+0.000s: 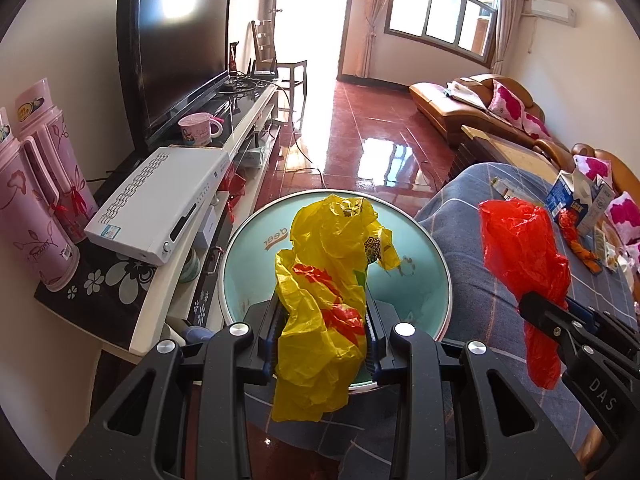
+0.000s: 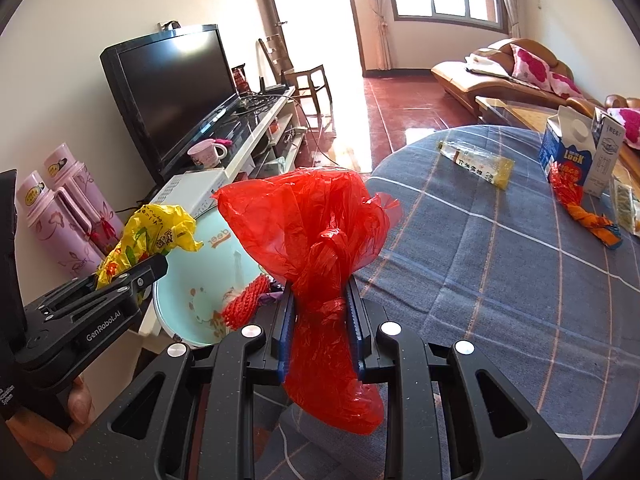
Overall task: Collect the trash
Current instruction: 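Carry the red and yellow bags over the teal bucket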
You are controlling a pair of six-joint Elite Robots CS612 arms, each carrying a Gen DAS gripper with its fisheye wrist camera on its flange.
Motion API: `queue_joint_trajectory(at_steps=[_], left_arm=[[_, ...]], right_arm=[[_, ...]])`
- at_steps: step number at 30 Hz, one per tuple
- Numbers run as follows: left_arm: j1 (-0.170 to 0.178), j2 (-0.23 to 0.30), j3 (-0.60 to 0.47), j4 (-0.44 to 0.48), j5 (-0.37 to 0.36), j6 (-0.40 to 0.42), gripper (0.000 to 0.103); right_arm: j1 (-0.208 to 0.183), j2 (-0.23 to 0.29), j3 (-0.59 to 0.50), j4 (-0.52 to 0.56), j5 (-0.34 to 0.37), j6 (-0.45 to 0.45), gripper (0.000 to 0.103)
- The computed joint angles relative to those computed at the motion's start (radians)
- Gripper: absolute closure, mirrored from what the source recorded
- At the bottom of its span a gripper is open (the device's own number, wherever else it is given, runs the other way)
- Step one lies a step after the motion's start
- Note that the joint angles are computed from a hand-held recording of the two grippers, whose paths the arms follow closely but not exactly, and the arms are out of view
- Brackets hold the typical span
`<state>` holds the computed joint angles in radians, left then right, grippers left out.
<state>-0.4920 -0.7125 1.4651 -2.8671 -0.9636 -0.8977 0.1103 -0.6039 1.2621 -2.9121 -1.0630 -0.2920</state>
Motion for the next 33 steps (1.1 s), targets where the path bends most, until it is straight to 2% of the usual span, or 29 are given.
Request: queue_joint_trajectory(at_steps=[12, 25, 33], left_arm=[[0.021, 0.009, -0.008, 0.032, -0.03, -0.044, 0.071], [0.048, 0.056, -0.091, 0.105, -0.075, -0.033, 0.07], [0.063, 0.076, -0.12, 0.134, -0.096, -0.024, 0.063]], right_arm=[[0.018, 0.024, -0.048, 0.036, 0.004, 0.002, 0.079], [0.037, 0.072, -0.137, 0.102, -0.01, 0.011, 0.078], [0.039, 0.089, -0.171, 0.131, -0.026, 0.024, 0.078]])
